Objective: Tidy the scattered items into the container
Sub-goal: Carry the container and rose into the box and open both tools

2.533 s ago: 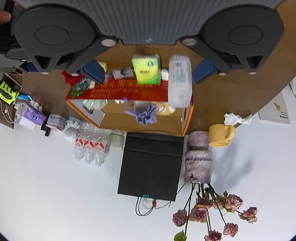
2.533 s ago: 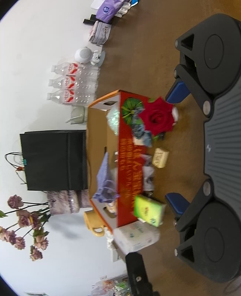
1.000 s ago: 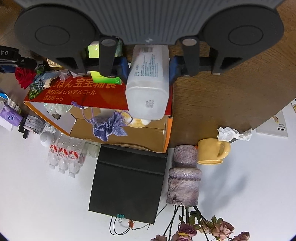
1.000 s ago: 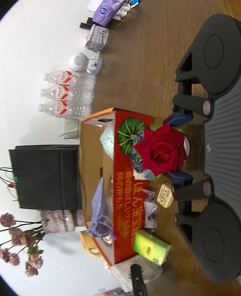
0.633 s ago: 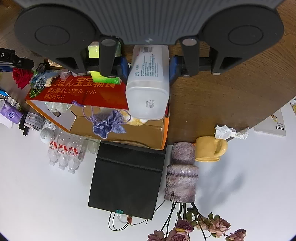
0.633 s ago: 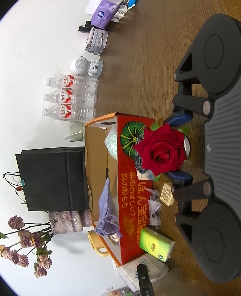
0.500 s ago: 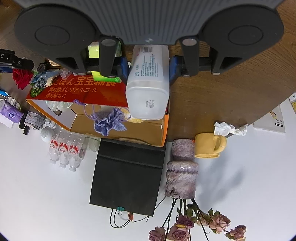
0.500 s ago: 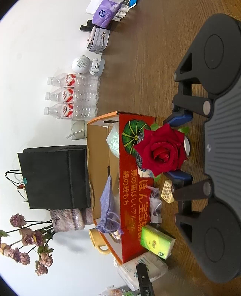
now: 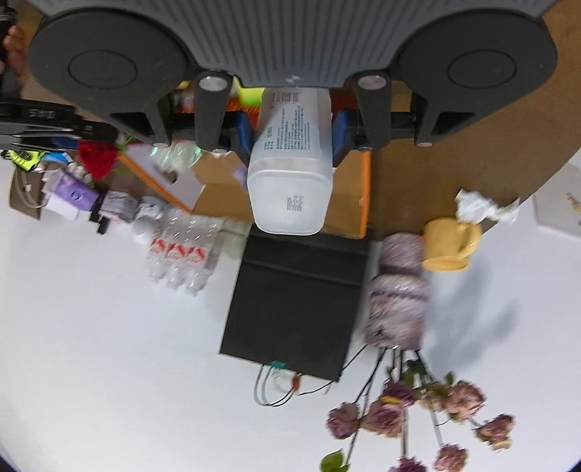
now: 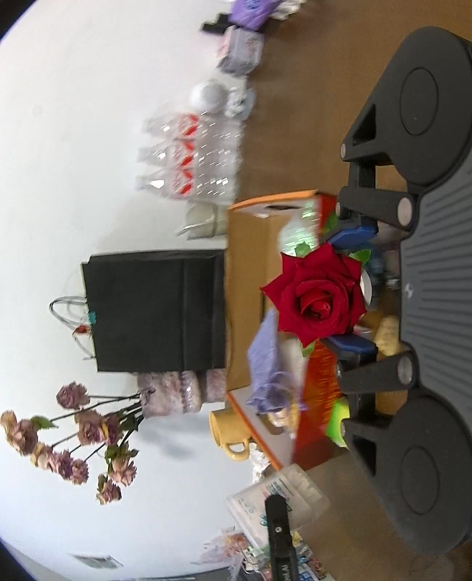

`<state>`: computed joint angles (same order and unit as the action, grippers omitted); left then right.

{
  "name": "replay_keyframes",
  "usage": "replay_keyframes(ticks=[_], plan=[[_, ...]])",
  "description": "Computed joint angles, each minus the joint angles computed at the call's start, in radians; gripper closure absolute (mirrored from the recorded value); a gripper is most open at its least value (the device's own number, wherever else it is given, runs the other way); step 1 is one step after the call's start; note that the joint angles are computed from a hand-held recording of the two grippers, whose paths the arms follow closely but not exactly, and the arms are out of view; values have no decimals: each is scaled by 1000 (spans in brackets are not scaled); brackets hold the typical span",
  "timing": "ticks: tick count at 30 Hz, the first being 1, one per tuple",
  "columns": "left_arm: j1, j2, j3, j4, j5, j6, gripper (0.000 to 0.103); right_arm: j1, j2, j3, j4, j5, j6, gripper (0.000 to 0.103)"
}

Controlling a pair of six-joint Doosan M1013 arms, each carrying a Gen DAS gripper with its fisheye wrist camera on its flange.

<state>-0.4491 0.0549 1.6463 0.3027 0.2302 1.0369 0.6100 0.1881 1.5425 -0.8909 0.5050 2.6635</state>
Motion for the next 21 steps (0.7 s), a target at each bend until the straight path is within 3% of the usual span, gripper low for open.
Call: replay_keyframes(ticks=[8,13,21], plan=[[-20,99,-135,244,30,-239,62,-36,109,-161,77,1,-63,55],[-20,166,-202,170,62,-190,61,-47,178,-236,55,37,-33,55],[-36,247,-301,175,175,-150,62,-70,228,-290,172,65,-138,55]])
